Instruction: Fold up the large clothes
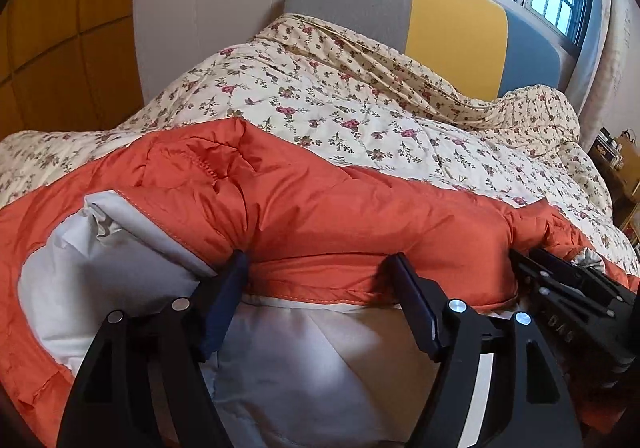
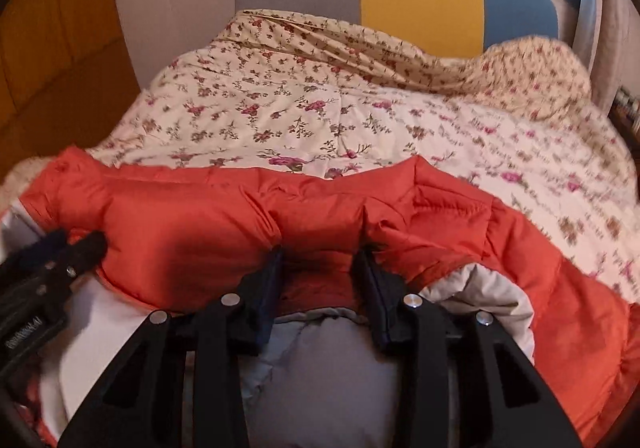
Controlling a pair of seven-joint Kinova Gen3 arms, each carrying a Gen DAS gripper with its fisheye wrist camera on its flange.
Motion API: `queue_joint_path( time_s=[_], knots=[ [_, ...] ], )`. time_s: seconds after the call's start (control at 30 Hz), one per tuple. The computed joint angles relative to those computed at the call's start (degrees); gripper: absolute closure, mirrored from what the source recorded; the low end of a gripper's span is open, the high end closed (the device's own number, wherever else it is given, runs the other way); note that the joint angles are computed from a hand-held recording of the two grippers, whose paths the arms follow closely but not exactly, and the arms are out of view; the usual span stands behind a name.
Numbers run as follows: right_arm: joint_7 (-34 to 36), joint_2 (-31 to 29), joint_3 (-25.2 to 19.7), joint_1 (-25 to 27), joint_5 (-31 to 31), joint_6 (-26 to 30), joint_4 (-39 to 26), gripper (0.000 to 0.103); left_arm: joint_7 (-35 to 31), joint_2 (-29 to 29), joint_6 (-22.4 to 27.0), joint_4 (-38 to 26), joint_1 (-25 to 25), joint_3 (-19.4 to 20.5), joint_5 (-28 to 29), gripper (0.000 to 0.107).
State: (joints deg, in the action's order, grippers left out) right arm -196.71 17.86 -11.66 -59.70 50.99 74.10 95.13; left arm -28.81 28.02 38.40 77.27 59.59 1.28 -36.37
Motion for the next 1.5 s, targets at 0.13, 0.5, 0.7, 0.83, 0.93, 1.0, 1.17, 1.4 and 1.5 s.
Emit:
queue_joint_path(
  time_s=[0.13,0.5,0.7,0.83,0.93,1.0,1.17,1.4,1.5],
  knots=[
    [-3.8,-2.3,-0.5,0.4,1.2,-3.4,3.7,0.065,-4.1,1.4,6.2,-4.5,1.2,0.4,0.3,0.031],
    [-3.5,-1.4,-1.2,-0.2,1.9,-0.9,2.5,0.065,-3.8,5.9,13.8,-9.4,-7.7,14.6,-9.7,0.029],
    [-2.4,-0.5,-1.0,-0.6,1.4,0.7,1.4,0.065,2.6,4.0,10.4,-3.1,-18.9,30.5,-17.6,0.010],
    [-1.7,-0.1,-0.7,-0.7,1.2,1.2,0.7,0.064,11.4,-1.7,8.3,4.2,-19.8,31.7,-20.3,0.008],
    [-1.8,-0.1,-0.6,-0.7,1.3,1.1,0.8,0.064,18.4,-9.0,3.8,11.2,-15.9,24.0,-18.6,0.008],
    [-1.7,0.0,-0.5,-0.8,1.3,1.3,0.7,0.064,23.1,-13.2,1.5,15.5,-13.0,18.7,-17.7,0.008],
    [-1.4,0.2,-0.4,-1.3,1.4,2.3,-0.1,0.064,34.7,-21.5,5.8,24.2,-2.0,5.5,-19.9,0.008],
    [-2.8,-1.8,-2.6,-5.4,2.0,8.2,-1.5,0.046,45.2,-30.7,16.2,33.5,3.5,-3.3,-18.1,0.008],
    [-4.4,-2.3,-4.2,-7.8,0.9,11.6,-2.5,0.046,47.9,-34.3,17.8,36.6,0.3,-2.7,-14.7,0.008]
  ],
)
